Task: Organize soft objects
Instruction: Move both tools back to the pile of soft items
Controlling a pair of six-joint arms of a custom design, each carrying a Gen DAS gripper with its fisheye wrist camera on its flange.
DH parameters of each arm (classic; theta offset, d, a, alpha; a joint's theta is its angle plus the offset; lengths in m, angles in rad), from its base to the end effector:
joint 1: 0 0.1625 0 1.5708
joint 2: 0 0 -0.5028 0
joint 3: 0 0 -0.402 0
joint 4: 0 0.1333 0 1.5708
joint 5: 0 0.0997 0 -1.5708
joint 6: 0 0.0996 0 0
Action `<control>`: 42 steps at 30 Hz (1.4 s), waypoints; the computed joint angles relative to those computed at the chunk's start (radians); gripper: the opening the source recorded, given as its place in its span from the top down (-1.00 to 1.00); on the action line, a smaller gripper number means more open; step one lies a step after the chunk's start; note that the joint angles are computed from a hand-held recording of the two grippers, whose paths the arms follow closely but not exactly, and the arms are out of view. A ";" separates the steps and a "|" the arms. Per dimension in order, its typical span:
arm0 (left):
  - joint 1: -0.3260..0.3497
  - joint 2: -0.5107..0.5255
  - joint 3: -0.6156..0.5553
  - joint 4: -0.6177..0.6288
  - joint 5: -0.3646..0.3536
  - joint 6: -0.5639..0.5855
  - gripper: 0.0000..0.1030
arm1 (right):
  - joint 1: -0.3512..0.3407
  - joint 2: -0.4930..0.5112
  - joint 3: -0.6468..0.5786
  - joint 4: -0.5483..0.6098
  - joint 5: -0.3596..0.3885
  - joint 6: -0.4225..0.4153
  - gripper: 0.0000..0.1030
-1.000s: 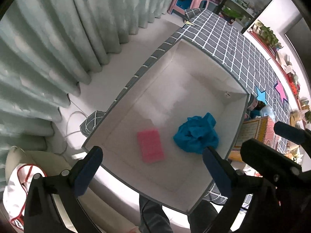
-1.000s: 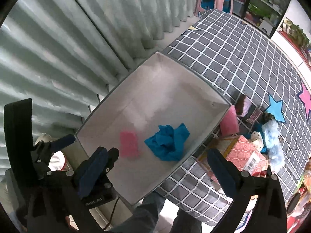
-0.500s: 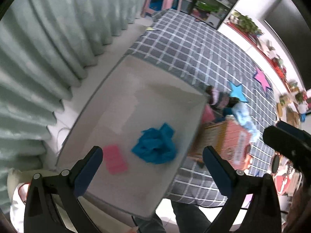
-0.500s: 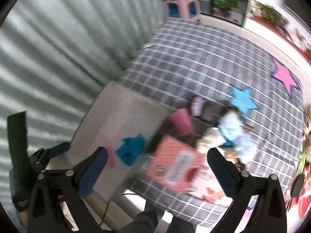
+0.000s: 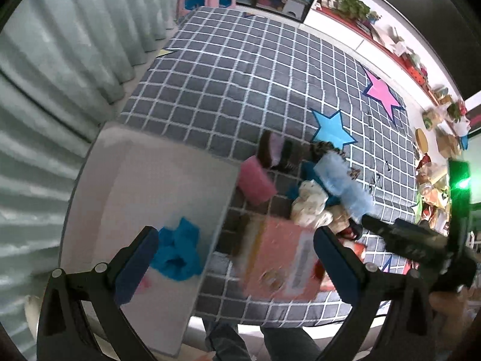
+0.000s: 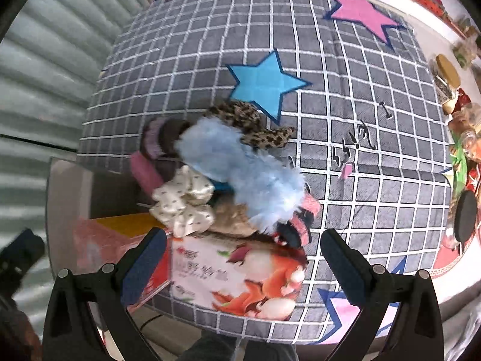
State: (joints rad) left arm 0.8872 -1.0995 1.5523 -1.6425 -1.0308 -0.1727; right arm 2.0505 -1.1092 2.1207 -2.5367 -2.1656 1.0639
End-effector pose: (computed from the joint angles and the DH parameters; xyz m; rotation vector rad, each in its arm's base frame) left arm -0.2678 -0.6209 0.3182 0.7592 2.3800 0.1511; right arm 0.3148 -0.4371 0.1850 -0.7416 -2.5301 0.5205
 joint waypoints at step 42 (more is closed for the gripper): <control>0.077 0.510 -0.253 0.393 0.132 -0.159 -0.94 | -0.383 -0.245 0.343 -0.281 0.105 -0.270 -1.00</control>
State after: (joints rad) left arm 0.9637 -0.5897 1.2988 -1.2494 -0.8985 -0.3320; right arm 1.6678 -1.3542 2.4637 -2.8180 -2.0604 0.7936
